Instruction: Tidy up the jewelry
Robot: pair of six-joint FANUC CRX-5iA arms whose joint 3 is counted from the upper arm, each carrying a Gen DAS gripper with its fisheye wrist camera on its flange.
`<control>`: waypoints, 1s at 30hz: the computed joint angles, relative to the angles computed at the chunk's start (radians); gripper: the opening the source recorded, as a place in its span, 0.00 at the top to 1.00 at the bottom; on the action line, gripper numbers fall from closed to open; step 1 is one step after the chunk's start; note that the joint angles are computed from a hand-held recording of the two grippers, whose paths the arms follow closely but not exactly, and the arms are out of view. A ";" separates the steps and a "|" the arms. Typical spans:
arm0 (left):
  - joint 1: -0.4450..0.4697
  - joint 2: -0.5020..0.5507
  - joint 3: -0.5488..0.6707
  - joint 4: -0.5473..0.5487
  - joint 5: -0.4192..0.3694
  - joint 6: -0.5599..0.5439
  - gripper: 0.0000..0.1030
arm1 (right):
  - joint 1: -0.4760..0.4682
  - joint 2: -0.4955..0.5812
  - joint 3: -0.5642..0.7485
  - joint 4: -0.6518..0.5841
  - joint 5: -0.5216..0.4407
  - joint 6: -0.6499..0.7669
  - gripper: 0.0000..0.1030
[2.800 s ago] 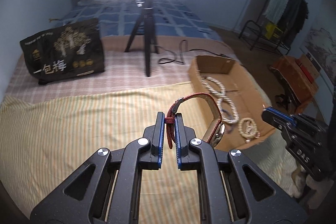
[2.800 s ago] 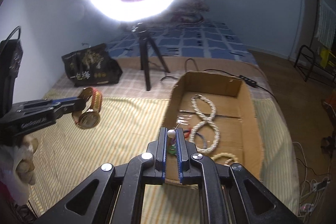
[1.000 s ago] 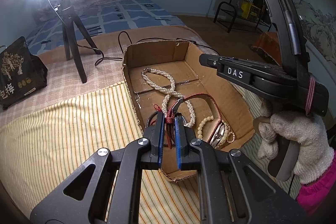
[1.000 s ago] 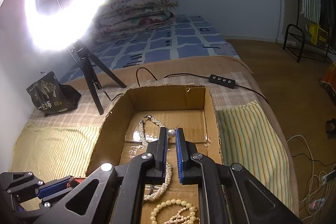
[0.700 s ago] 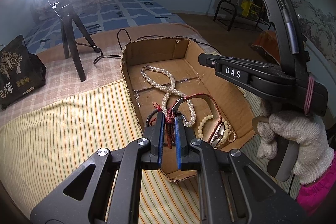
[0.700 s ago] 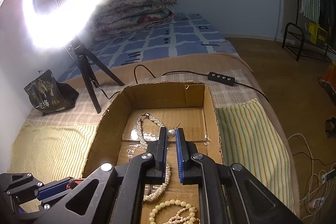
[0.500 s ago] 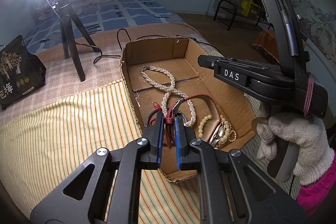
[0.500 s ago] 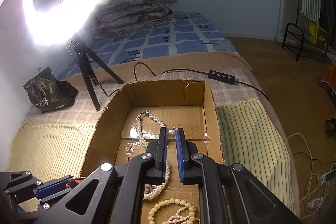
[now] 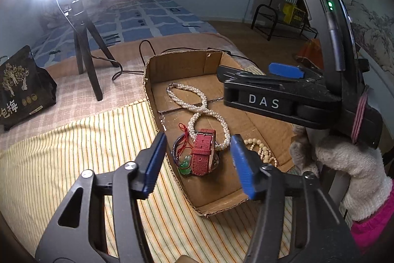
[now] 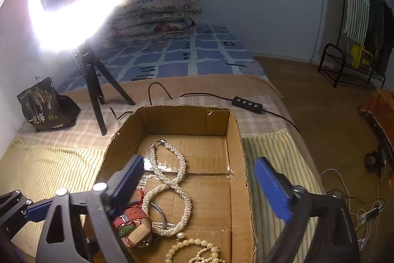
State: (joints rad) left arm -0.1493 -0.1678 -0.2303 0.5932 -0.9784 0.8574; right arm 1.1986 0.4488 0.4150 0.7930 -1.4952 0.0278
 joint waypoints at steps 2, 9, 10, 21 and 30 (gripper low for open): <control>-0.001 -0.005 -0.002 -0.003 0.001 -0.001 0.38 | 0.003 0.013 0.015 0.013 -0.024 0.004 0.01; 0.001 -0.036 -0.016 -0.007 0.009 -0.021 0.35 | 0.011 0.031 0.053 0.023 -0.067 0.024 0.01; 0.002 -0.041 -0.018 -0.008 0.010 -0.023 0.35 | 0.013 0.030 0.055 0.023 -0.070 0.019 0.01; 0.063 -0.125 -0.051 0.036 -0.005 -0.084 0.34 | 0.043 0.065 0.160 0.075 -0.134 0.028 0.01; 0.154 -0.211 -0.084 0.119 -0.059 -0.145 0.34 | 0.081 0.134 0.323 0.113 -0.205 0.092 0.01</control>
State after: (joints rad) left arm 0.0047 -0.3785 -0.3147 0.7117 -1.0373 0.7123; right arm 1.2798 0.5833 0.7375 0.9058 -1.7002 0.1196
